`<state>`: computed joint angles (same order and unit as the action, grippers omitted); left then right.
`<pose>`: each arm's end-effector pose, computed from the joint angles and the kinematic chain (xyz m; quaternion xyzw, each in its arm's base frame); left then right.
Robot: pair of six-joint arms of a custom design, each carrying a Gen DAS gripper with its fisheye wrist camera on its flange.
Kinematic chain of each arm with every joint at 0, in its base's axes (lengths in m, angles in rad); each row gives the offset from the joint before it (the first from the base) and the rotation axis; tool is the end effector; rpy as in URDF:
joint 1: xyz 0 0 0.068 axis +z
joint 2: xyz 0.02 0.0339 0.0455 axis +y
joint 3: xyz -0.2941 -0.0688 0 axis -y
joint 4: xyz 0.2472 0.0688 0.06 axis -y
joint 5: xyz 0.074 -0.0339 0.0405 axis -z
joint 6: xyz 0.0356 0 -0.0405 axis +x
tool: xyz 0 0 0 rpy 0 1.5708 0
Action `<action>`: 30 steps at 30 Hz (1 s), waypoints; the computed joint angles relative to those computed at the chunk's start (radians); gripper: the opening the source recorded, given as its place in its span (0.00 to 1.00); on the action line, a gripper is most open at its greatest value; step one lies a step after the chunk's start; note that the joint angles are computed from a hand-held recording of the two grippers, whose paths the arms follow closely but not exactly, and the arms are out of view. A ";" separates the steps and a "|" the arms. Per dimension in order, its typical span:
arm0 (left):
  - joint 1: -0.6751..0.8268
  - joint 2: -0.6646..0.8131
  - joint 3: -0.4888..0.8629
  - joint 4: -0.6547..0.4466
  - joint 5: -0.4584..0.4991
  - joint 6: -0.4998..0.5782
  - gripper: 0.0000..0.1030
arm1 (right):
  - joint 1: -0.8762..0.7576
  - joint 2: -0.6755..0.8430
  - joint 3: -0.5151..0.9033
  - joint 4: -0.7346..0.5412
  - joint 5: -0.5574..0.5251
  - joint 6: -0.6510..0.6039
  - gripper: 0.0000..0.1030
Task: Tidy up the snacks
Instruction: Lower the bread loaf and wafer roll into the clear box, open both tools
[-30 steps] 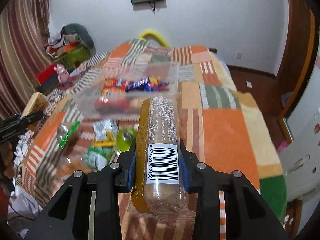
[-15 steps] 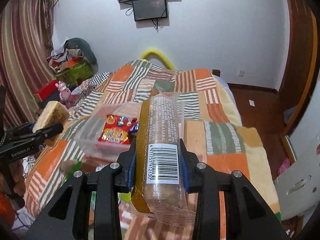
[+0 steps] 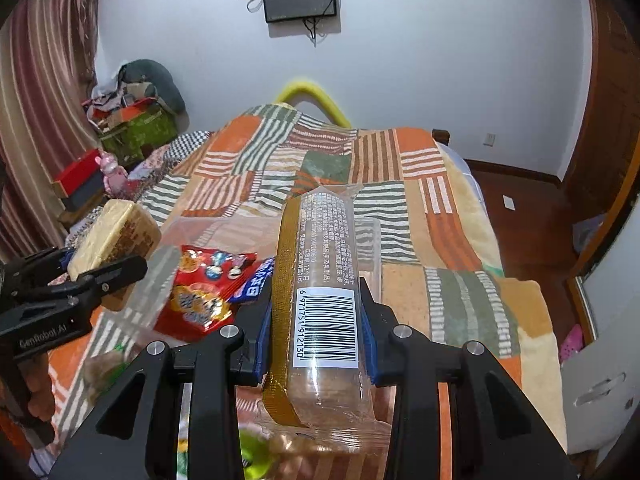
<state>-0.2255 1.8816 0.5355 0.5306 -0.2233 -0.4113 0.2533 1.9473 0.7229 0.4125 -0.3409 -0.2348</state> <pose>0.2923 -0.0590 0.0867 -0.1266 0.9160 -0.0164 0.3804 0.3286 0.0974 0.0968 -0.2822 0.8731 0.1609 0.3636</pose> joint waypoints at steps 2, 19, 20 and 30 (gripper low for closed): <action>0.018 0.040 0.044 -0.021 0.037 0.000 0.54 | 0.008 0.024 0.026 -0.013 0.009 0.003 0.32; 0.008 0.181 0.177 -0.095 0.081 0.053 0.54 | 0.033 0.140 0.145 -0.089 0.052 -0.008 0.35; 0.000 0.172 0.170 -0.095 0.071 0.057 0.54 | 0.030 0.133 0.143 -0.101 0.047 -0.013 0.36; -0.024 -0.002 0.043 -0.082 0.024 0.042 0.59 | 0.002 0.005 0.012 -0.030 0.014 -0.028 0.50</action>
